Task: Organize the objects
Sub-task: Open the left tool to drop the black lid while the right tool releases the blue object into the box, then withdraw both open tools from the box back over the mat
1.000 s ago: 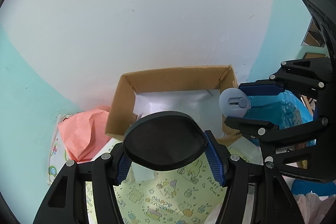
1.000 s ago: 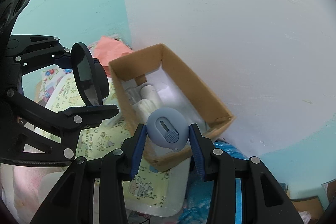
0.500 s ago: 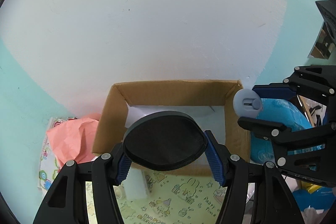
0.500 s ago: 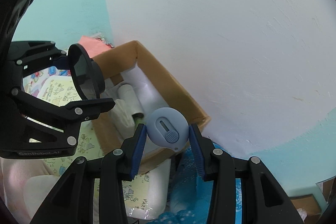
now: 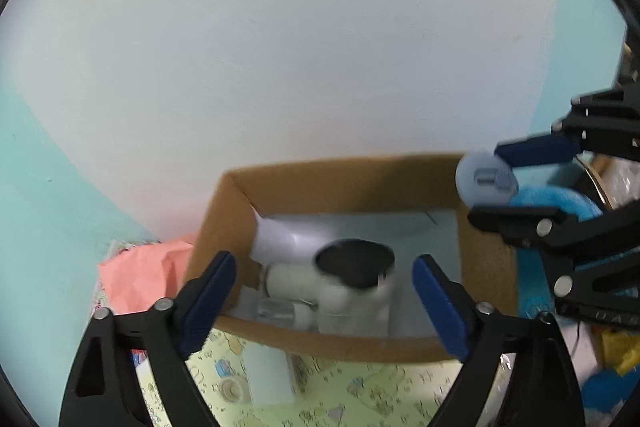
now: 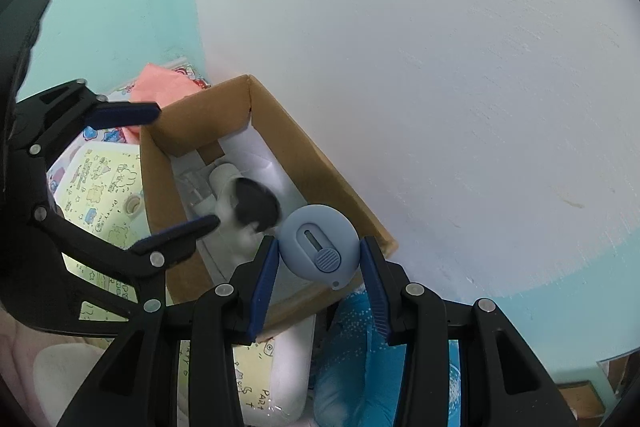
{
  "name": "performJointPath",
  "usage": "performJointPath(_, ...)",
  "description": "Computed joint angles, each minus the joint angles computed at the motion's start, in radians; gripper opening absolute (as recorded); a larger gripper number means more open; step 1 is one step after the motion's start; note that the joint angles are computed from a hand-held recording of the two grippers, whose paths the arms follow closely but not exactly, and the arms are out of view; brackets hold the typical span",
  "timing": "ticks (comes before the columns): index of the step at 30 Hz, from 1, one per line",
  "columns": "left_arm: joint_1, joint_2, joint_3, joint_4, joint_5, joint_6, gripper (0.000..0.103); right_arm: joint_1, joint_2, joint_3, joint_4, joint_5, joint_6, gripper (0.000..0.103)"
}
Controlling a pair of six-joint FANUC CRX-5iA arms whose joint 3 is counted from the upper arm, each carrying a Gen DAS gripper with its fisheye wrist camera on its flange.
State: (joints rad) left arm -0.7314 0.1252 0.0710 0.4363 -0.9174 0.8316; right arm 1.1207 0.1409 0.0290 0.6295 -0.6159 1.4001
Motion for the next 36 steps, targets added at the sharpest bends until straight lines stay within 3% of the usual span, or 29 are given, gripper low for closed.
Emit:
performJointPath(2,-0.004,0.003,0.013,-0.038,0.001,0.048,0.093,0.0,0.019,0.02,-0.006,-0.002,0.011,0.045)
performJointPath(13,0.01,-0.019,-0.026,-0.009,0.005,0.068,0.099,0.034,0.062,0.069,-0.046,-0.015,0.051,0.046)
performJointPath(14,0.01,-0.021,-0.027,-0.012,0.006,0.072,0.099,0.036,0.061,0.067,-0.045,-0.014,0.055,0.051)
performJointPath(17,0.013,-0.026,-0.041,-0.001,0.01,0.057,0.1,0.028,0.027,0.008,0.016,0.037,-0.007,0.08)
performJointPath(19,0.014,-0.03,-0.053,0.015,0.013,0.043,0.1,0.026,0.012,-0.004,0.009,0.054,-0.018,0.088)
performJointPath(36,0.053,-0.085,-0.122,0.045,0.035,0.016,0.101,0.049,-0.025,-0.083,0.103,0.067,-0.134,0.089)
